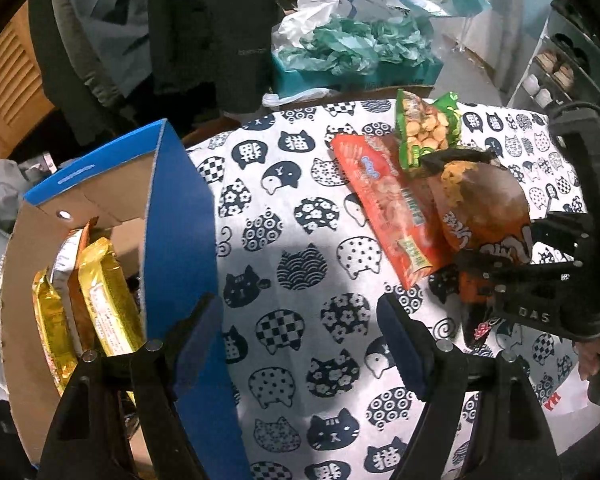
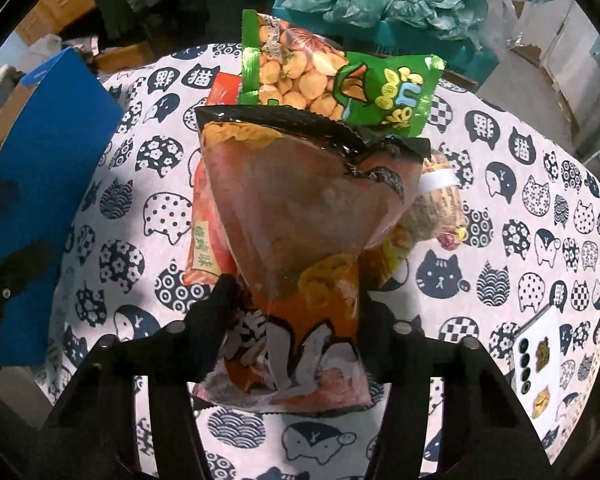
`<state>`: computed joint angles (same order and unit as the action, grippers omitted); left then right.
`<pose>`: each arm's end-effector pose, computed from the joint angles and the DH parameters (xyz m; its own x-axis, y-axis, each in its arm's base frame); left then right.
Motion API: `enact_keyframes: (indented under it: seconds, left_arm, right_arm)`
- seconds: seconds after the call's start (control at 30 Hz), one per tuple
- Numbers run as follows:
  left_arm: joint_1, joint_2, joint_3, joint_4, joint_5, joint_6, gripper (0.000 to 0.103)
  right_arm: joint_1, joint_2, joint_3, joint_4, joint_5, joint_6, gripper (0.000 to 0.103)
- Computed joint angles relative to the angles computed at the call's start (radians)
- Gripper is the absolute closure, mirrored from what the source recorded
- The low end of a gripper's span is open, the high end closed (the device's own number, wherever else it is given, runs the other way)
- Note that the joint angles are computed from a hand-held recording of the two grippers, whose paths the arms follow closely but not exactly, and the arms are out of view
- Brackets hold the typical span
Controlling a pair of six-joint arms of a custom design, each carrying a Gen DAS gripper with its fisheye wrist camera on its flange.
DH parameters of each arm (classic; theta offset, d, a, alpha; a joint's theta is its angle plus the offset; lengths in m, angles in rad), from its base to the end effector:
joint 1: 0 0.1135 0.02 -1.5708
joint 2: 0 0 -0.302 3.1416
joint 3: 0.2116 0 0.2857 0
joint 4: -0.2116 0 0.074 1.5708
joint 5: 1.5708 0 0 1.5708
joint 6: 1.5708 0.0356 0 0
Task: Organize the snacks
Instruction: 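Grasp the orange chip bag with the right tool while the left tool grasps the red cracker bag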
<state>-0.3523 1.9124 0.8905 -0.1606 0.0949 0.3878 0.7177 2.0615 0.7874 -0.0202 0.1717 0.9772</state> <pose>0.3363 -0.1272 0.0898 -0.6616 0.6443 -0.3837 0.6777 0.7327 0.0620 0.2535 0.2132 0.0254 -0.9134 0.2868 -0.2890 0.2580 0.9568 0.1343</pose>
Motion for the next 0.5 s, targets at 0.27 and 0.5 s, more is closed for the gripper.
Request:
enact_keyframes:
  seconds: [0.27, 0.5]
  left_arm:
    - [-0.055, 0.056, 0.053, -0.049, 0.011, -0.077, 0.022]
    - [-0.126, 0.126, 0.125, -0.056, -0.02, -0.163, 0.021]
  right_arm:
    - [0.016, -0.204, -0.147, -0.018, 0.057, 0.022, 0.053]
    - [0.001, -0.327, -0.207, -0.095, 0.106, 0.01, 0.053]
